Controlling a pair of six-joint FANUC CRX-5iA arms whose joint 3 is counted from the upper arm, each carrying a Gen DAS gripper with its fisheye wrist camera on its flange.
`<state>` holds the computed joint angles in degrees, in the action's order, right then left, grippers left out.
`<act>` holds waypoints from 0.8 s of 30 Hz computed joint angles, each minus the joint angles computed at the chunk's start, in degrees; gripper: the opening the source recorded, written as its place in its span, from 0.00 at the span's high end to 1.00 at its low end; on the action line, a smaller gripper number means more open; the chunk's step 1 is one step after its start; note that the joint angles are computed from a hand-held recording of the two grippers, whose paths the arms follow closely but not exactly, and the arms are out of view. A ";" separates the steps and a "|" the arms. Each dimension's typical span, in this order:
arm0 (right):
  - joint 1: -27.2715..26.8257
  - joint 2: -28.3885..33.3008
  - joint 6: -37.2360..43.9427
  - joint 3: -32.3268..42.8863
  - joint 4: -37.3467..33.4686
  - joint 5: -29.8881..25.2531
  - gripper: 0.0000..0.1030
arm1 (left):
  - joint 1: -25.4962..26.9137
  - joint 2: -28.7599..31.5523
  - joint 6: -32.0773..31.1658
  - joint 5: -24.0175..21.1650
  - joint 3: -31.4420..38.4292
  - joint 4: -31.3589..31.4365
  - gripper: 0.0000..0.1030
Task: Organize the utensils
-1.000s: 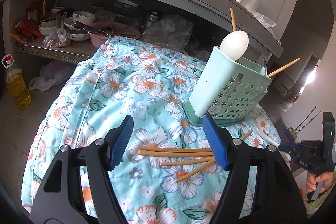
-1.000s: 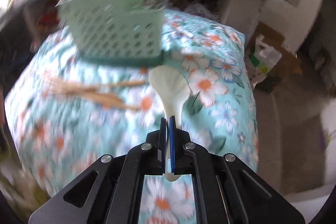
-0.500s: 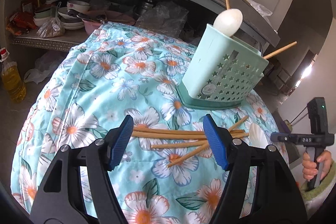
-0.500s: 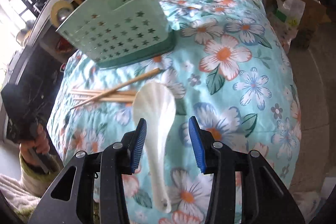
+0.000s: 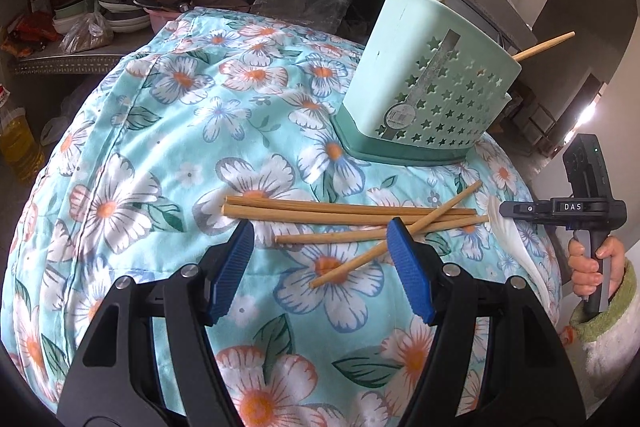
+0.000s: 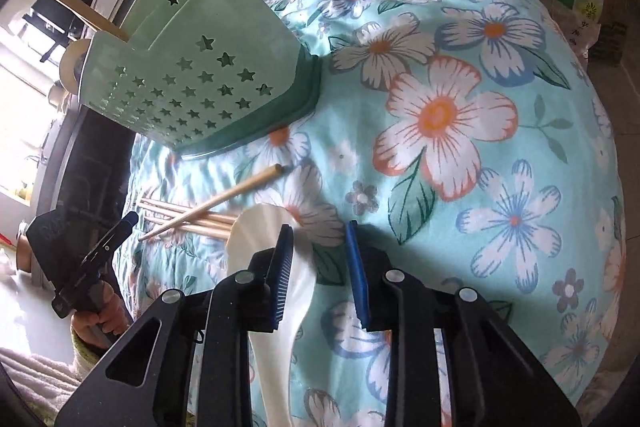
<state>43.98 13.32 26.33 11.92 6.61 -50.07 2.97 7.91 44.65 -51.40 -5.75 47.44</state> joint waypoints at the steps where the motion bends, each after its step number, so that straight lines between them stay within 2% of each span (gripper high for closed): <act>1: -0.32 0.02 1.71 0.54 -1.21 -0.23 0.74 | -0.05 0.01 0.01 -0.04 0.09 -0.18 0.37; 5: -1.69 1.98 9.05 4.79 -6.45 -2.66 0.74 | -0.20 -0.05 0.13 -0.01 0.29 -0.61 0.37; 7: -1.69 3.19 11.44 6.93 -7.32 -4.98 0.82 | -0.22 -0.02 0.37 0.00 0.40 -0.87 0.37; 10: -0.83 3.12 12.50 7.02 -6.66 -5.00 0.92 | -0.22 -0.02 0.87 0.01 0.53 -1.29 0.37; 13: 1.74 2.66 11.04 6.52 -1.10 -5.86 0.96 | -0.21 0.05 1.25 0.05 0.63 -1.59 0.37; 18: 5.81 1.11 3.79 4.44 10.33 -7.11 0.97 | -0.22 0.08 1.07 0.00 0.62 -1.55 0.37; 24: 10.21 0.32 -7.27 3.30 30.42 -9.64 0.97 | -0.17 -0.01 0.76 -0.14 0.55 -1.39 0.37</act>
